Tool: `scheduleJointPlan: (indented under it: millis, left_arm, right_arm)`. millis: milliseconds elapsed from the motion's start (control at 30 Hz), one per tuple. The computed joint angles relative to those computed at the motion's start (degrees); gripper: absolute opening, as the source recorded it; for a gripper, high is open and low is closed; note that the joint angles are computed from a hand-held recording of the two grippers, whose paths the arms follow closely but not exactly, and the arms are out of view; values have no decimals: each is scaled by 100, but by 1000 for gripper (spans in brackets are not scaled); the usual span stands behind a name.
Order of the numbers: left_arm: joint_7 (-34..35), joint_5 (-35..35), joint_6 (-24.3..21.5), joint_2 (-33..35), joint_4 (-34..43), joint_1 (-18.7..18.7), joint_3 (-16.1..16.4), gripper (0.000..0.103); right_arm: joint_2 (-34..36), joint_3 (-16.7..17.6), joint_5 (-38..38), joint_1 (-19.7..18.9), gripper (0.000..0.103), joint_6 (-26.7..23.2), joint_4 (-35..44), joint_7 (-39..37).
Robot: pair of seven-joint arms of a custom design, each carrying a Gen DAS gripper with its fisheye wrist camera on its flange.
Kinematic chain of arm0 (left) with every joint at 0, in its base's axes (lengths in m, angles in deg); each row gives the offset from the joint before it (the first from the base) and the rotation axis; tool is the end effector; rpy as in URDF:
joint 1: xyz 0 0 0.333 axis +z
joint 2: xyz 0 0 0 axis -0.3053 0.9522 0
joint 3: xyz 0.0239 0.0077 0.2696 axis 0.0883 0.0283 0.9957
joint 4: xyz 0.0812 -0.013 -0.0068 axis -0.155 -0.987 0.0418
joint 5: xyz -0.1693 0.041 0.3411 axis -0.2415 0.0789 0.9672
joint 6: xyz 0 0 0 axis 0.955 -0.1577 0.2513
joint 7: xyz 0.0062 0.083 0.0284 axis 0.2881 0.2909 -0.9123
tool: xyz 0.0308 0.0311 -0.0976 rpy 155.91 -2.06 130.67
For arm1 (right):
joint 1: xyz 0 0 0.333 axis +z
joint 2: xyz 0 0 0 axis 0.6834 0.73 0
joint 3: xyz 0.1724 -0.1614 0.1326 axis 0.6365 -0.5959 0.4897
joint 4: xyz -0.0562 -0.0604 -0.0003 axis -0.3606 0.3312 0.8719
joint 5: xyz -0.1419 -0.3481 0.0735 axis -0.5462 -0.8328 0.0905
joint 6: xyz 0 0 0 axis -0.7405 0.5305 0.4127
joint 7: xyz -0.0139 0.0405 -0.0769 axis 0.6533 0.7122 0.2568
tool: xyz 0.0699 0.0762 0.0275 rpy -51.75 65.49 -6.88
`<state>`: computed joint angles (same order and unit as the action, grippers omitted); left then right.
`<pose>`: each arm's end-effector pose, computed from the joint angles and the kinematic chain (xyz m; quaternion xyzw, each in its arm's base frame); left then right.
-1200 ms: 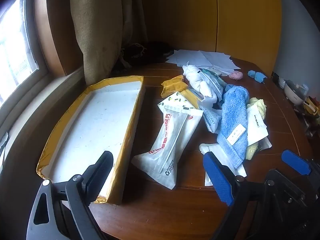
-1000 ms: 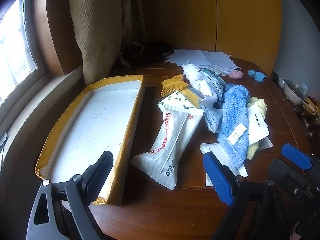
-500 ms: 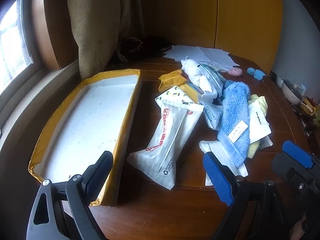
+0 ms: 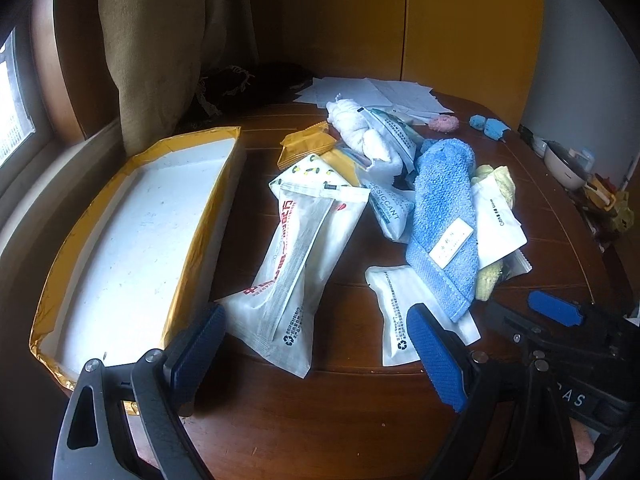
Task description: Organize soft objects
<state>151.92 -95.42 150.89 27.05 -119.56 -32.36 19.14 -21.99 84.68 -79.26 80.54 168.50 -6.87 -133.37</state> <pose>0.6382 -0.2393 0.3011 -0.4812 0.8054 -0.2935 0.1834 0.5873 0.3965 0.2810 -0.5021 0.7999 -0.2157 0.2480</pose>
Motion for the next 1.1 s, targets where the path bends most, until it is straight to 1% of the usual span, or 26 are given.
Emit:
scheduleJointPlan:
  millis: [33,67,133,200,233,267,333,400,467,500,533,600,633,667,700,733,767,867,933,1000,1033,1067,1100]
  left_arm:
    - [-91,42,-94,33,73,-89,103,93]
    - [-154,84,-196,84,173,-134,166,93]
    - [-320,188,-234,140,254,-236,296,93]
    - [-363,218,-265,143,258,-204,258,93]
    - [-360,218,-286,151,278,-166,220,93]
    - [-383,243,-290,153,284,-173,230,93]
    - [-427,309,-285,168,314,-202,266,93]
    - [-519,373,-231,170,308,-260,335,93]
    - [-526,383,-246,170,307,-227,299,93]
    - [-529,392,-285,176,326,-219,291,93]
    - [-539,409,-312,184,347,-222,296,93]
    - [-569,452,-275,180,337,-242,321,93]
    - [-579,457,-259,174,324,-237,319,93]
    - [-559,436,-263,166,311,-196,275,93]
    - [-515,405,-280,159,302,-138,214,93]
    - [-481,386,-297,153,297,-105,177,93]
    - [-471,386,-287,146,290,-103,177,93]
    - [-506,382,-232,140,272,-123,221,93]
    - [-479,325,-257,144,282,-59,166,93]
    - [-461,278,-253,137,276,-13,135,93]
    - [-439,251,-246,136,280,17,110,93]
    - [-413,223,-219,129,267,49,85,93]
    - [-410,205,-199,123,258,54,87,93]
  right_arm:
    - [31,62,94,-44,68,-39,40,-95]
    - [31,26,43,1,72,-53,44,-84]
    - [-11,75,108,-65,76,95,-35,-174]
    - [-72,43,105,-64,78,278,-149,-68]
    - [-81,30,111,-61,82,343,-176,-9]
    - [-99,61,178,-100,91,429,-210,8]
    - [-190,12,133,-114,99,975,-457,236]
    - [-206,-47,84,-120,99,1417,-580,325]
    - [-267,7,209,-185,99,1680,-724,230]
    - [-304,-31,232,-183,99,1877,-825,277]
    - [-349,-206,159,-74,99,2131,-957,520]
    - [-374,-675,-71,238,100,2586,-1137,1093]
    - [-376,-717,-288,248,100,2594,-1130,1280]
    - [-417,-559,-351,154,100,2283,-1092,1143]
    - [-401,-531,-13,260,100,1653,-946,605]
    - [-330,-430,158,282,100,1040,-718,194]
    - [-271,-255,58,185,100,745,-567,31]
    - [-141,-63,18,136,100,250,-294,-364]
    - [-86,-52,-73,147,101,148,-218,-382]
    - [-8,51,-22,71,103,6,-92,-683]
    - [18,102,59,69,103,-193,-18,-803]
    - [86,181,239,45,103,-535,153,-961]
    - [122,235,373,17,103,-720,253,-1061]
